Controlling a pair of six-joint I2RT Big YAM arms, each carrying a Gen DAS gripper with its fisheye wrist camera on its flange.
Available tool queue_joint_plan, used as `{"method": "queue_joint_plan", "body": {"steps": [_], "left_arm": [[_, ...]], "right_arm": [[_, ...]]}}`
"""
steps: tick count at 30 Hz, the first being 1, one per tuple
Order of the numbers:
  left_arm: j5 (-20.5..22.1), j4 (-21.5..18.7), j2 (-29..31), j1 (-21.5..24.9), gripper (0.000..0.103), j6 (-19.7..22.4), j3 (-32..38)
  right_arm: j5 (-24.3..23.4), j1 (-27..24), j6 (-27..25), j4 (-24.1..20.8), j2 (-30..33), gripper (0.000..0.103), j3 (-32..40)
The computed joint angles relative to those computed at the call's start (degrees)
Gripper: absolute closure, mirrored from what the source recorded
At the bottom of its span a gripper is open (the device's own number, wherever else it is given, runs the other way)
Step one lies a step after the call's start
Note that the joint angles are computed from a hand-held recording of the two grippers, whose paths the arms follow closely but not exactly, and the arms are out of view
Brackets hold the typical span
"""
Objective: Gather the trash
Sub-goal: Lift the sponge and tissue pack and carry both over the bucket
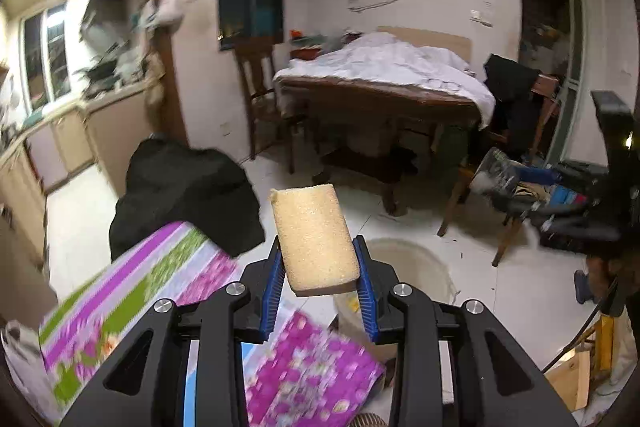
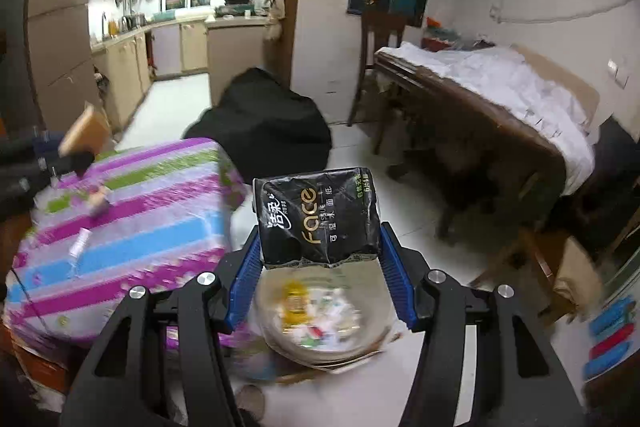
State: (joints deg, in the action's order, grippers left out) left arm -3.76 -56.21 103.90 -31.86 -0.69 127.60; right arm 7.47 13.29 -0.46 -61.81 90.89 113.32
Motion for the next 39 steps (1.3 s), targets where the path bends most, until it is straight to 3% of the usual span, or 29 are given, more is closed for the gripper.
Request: {"method": "queue_joint_plan", "body": {"steps": [3, 6, 9, 12, 15, 22, 28, 39], "left_arm": [[0.01, -3.97, 7.36, -1.61, 0.069, -0.75, 12.39], [1.17, -10.89, 15.94, -2.25, 0.069, -2.04, 26.54], [0.54, -13.25, 19.28, -2.44, 0.069, -1.71, 30.81], [-0.21, -7.74, 14.85, -1.87, 0.068, -1.54, 20.60], [-0.88, -4.94, 11.41, -0.34, 0.068, -1.85, 13.41], [-1.90, -0.18, 5.35, 2.21, 0.068, -2.79, 3.65], [-3.25, 1.27, 1.95, 2.43, 0.068, -1.99, -1.91], [-3.78, 3.56, -2.47, 3.37, 0.067, -1.75, -9.46]], "right_arm": [[-3.63, -2.16, 2.65, 2.36, 0.65, 0.049, -1.63], [-7.48, -5.14, 6.96, 4.49, 0.96, 0.049, -1.10], [-7.63, -6.91, 8.85, 4.58, 0.47, 0.049, 0.47], [-9.12, -8.97, 11.67, 5.30, 0.05, 0.049, 1.99], [-10.78, -9.64, 13.50, 6.00, -0.45, 0.049, 2.73], [-12.20, -9.68, 13.18, 4.53, 0.02, 0.048, 6.42], [-11.82, -9.24, 12.06, 3.65, 0.78, 0.048, 8.60], [-13.07, -13.19, 13.99, 7.18, -3.26, 0.048, 6.77]]}}
